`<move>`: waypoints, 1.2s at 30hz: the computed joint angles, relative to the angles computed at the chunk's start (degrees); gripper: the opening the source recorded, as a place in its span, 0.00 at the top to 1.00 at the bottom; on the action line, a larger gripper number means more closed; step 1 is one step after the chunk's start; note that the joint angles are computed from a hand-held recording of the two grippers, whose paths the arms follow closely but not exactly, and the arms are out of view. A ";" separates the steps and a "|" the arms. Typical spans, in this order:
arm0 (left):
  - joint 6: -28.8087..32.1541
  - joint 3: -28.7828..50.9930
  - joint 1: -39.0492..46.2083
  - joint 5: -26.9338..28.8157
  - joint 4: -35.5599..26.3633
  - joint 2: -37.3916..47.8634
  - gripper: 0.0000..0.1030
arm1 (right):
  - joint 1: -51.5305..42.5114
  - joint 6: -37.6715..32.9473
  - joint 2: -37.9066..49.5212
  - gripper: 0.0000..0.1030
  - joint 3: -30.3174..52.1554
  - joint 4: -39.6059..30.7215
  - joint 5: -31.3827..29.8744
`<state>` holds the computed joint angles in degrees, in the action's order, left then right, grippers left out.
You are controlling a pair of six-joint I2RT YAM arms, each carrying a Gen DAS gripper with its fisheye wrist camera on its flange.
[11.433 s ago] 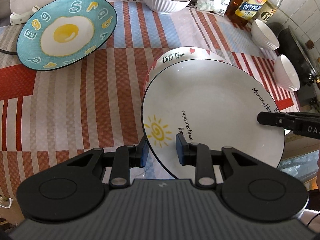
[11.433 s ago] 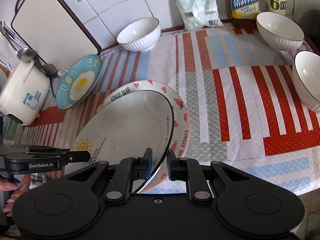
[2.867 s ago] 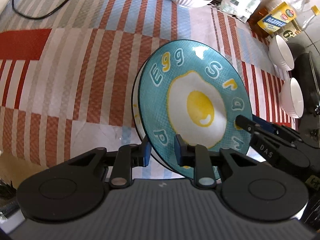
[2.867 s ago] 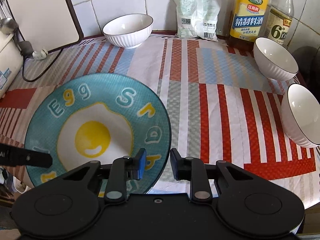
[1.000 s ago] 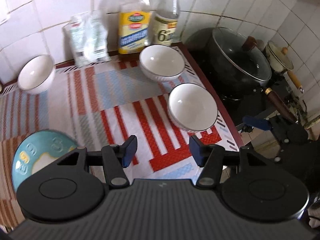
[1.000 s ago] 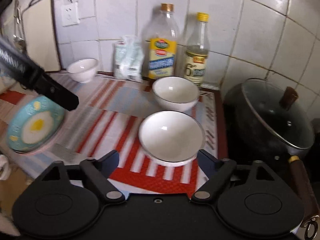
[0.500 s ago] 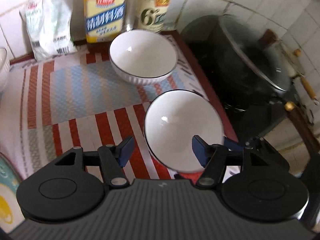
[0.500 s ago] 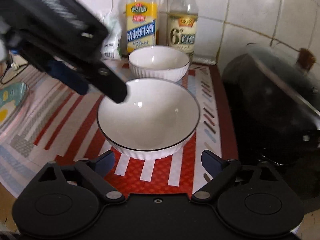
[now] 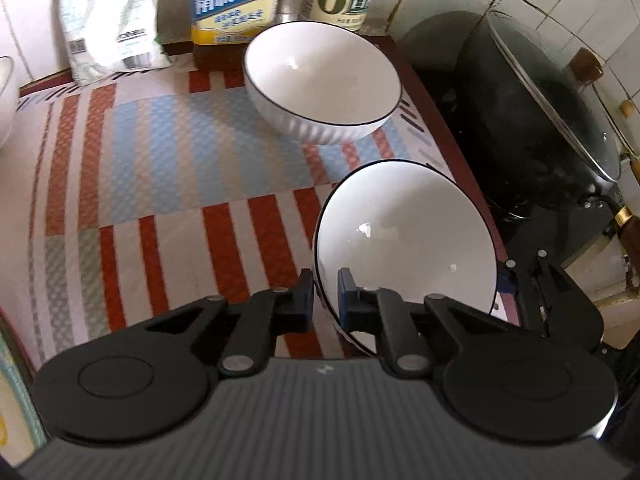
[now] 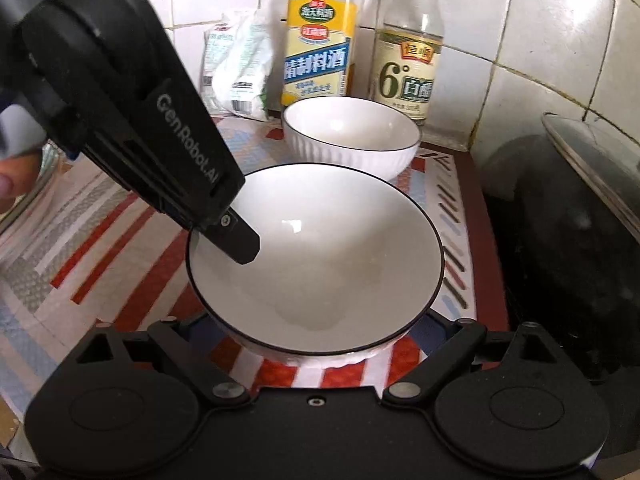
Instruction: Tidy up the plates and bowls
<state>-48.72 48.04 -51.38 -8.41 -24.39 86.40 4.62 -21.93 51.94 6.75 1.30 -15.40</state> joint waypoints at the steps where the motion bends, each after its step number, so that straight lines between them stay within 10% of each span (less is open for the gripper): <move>1: -0.55 -0.40 -0.39 -0.47 -0.40 -0.67 0.90 | 0.31 0.23 -0.93 0.06 -0.14 -0.72 -0.16; 14: -10.58 -5.89 -5.87 -7.59 -17.28 -19.32 0.90 | 22.19 6.61 -20.16 0.06 2.34 -18.92 9.83; 24: -15.96 -12.83 -4.83 -7.63 -21.59 -28.03 0.90 | 39.59 13.57 -7.37 0.06 3.77 -10.41 18.48; 36: -13.28 -16.22 -0.93 -4.66 -15.63 -26.44 0.89 | 35.66 12.44 4.86 0.06 3.37 -0.13 14.46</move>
<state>-62.00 31.82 -52.31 -13.07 -40.02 59.96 40.27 -9.49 56.80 10.13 1.17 -0.94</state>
